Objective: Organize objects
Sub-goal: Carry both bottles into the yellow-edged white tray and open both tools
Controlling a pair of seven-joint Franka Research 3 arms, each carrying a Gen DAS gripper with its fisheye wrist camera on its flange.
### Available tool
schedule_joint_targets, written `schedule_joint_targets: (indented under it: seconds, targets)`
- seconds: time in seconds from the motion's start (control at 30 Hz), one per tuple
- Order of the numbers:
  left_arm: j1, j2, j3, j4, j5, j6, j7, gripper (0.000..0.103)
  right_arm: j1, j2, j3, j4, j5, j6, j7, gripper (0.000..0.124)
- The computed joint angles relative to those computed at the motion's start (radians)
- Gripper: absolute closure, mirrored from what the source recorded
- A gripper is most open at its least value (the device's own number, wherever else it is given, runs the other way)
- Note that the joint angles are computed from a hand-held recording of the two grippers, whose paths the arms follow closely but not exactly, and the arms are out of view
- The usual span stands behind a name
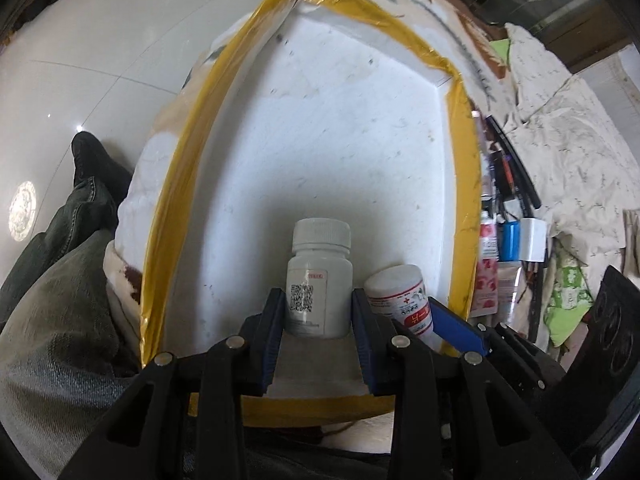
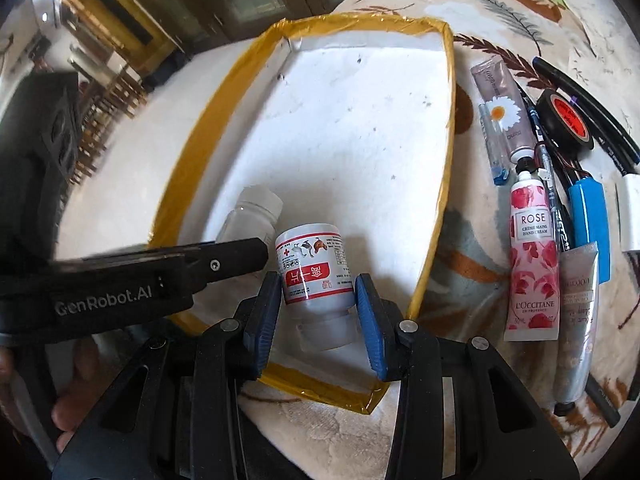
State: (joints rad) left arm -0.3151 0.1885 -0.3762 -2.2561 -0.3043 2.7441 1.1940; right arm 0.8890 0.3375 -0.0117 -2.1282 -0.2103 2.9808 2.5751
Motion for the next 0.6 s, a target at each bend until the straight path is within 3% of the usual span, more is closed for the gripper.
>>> schedule_joint_targets:
  seconds: [0.27,0.37,0.5,0.6]
  targets:
    - [0.006,-0.008,-0.007,-0.023,-0.031,0.033,0.025,0.069,0.049,0.025,-0.044,0.057,-0.134,-0.098,0.068,0.085]
    - [0.014,-0.011,-0.018,-0.029,-0.063,0.045,0.05,0.067,0.013,0.026,-0.013,0.046,-0.138,-0.073,0.071,0.085]
    - [0.05,-0.03,-0.063,-0.059,-0.244,0.101,0.178,0.06,-0.046,0.032,0.042,0.023,-0.043,-0.011,0.012,0.084]
    - [0.068,-0.052,-0.101,-0.077,-0.45,0.155,0.346,0.046,-0.061,0.017,0.055,-0.021,0.024,0.077,-0.036,0.08]
